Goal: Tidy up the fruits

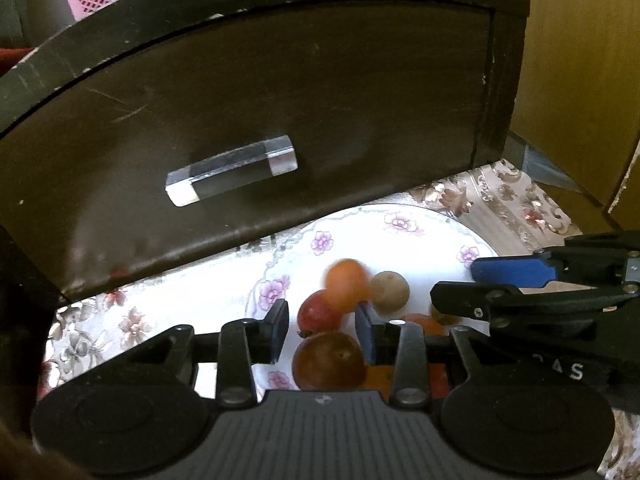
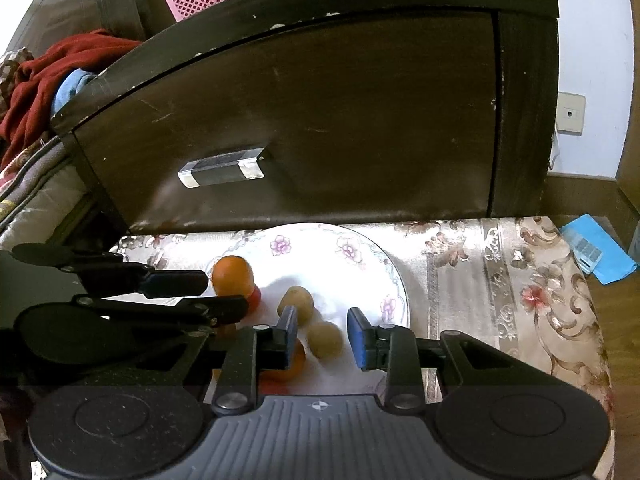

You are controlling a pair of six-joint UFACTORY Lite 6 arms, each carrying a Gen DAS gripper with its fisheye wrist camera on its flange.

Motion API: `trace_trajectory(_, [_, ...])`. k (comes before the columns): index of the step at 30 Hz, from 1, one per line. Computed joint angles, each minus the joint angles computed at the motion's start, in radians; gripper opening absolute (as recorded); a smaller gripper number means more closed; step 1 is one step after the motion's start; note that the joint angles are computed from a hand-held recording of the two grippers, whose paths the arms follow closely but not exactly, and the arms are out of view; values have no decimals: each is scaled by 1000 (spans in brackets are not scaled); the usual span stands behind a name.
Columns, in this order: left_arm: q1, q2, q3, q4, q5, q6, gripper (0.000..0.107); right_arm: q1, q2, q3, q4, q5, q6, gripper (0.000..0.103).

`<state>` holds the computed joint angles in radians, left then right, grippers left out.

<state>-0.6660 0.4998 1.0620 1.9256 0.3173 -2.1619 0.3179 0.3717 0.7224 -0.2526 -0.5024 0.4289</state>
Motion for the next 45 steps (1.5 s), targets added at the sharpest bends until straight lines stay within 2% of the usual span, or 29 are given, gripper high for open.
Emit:
trace_trajectory(4, [3,-37,-31,20,-2,-37,49,0,-24,-24,22,-11,-14,35])
trace_trajectory(12, [-30,-135,-148,14,46,-106,59,36,-108,-89,132,-2,-93,37])
trace_trajectory(16, [-48,-188,-212,-26,73,-134,72,64,-161,-132,190,13,-129,38])
trace_trajectory(20, [-71,-266,-299,-44,90,-179,81,96,-221,-186,248,31,-150,41])
trace_trajectory(24, [-123,-333,-364,-164,154,-111,95,149,-299,-254,342,48,-198,42])
trace_trajectory(28, [-178,-415,-435,-247,211,-85,103,195,-389,-325,437,72,-243,42])
trace_trajectory(32, [-243,-478,-493,-329,254,-70,103,233,-480,-402,511,101,-267,43])
trace_trajectory(41, [-417,-537,-557,-537,360,-13,103,347,-684,-541,815,160,-452,44])
trace_trajectory(45, [-503,-544,-555,-622,427,23,103,431,-765,-579,1039,169,-619,44])
